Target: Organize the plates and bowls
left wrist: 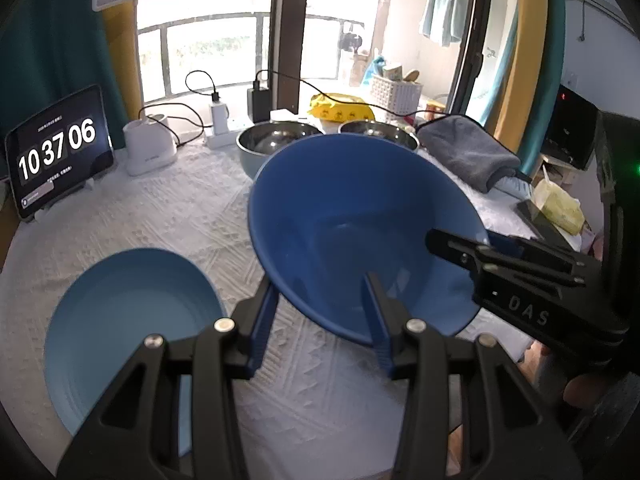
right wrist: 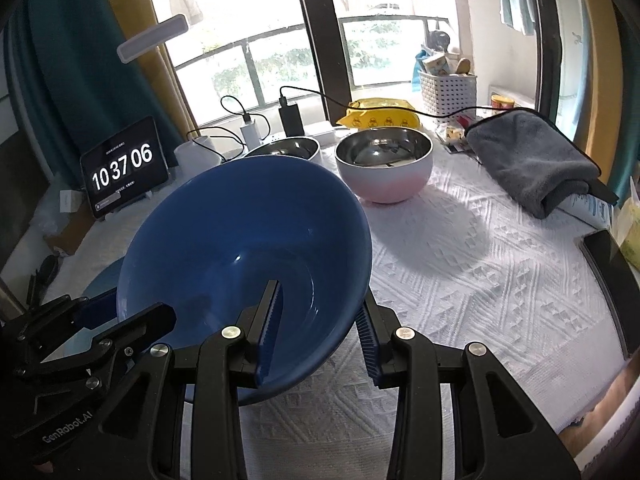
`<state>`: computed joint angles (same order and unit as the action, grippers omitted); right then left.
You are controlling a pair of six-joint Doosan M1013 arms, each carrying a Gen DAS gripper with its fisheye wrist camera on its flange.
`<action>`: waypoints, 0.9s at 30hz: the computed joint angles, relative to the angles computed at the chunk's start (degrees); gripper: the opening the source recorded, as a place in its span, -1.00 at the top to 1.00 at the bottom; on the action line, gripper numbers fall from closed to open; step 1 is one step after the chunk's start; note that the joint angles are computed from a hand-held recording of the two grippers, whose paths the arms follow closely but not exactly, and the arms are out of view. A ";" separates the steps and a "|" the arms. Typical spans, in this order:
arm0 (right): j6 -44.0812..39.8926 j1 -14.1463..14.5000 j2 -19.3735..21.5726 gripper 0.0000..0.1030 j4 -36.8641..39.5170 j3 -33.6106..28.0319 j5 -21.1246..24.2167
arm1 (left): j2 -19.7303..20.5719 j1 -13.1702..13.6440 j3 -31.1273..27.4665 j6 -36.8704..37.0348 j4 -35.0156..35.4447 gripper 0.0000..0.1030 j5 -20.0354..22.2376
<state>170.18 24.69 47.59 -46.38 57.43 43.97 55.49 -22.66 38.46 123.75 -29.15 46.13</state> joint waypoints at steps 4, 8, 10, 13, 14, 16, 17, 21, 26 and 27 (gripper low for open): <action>-0.66 -0.30 0.14 0.25 0.96 -0.06 -0.14 | 0.57 -0.13 -0.89 -0.74 0.83 0.15 0.79; -1.03 -0.40 0.22 0.25 1.41 -0.08 -0.23 | 1.15 -0.21 -1.64 -1.50 1.81 0.15 1.54; -1.37 -0.52 0.34 0.25 2.10 -0.20 -0.24 | 1.50 -0.18 -2.15 -1.88 2.01 0.15 2.22; -2.16 -0.52 0.62 0.25 3.02 -0.67 0.28 | 1.84 -0.13 -2.57 -2.26 2.09 0.15 2.96; -2.59 -0.56 0.77 0.25 3.50 -0.94 0.51 | 1.98 -0.11 -2.81 -2.40 2.17 0.15 3.28; -3.01 -0.59 0.92 0.25 3.94 -1.20 0.82 | 2.05 -0.06 -2.90 -2.40 2.02 0.15 3.45; -3.13 -0.57 1.02 0.25 3.96 -1.40 1.07 | 2.06 -0.03 -2.90 -2.36 1.99 0.15 3.51; -3.63 -0.56 1.31 0.24 4.75 -2.14 1.86 | 2.05 -0.09 -3.06 -2.80 2.76 0.15 3.79; -4.12 -0.59 1.66 0.23 5.80 -3.03 3.04 | 2.01 -0.21 -3.13 -3.31 3.54 0.13 3.84; -4.12 -0.57 1.67 0.23 5.88 -3.09 3.20 | 1.95 -0.20 -3.08 -3.35 3.54 0.13 3.92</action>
<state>166.06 24.12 49.25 -40.50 54.34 47.16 57.44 -22.86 35.38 120.40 -25.62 50.05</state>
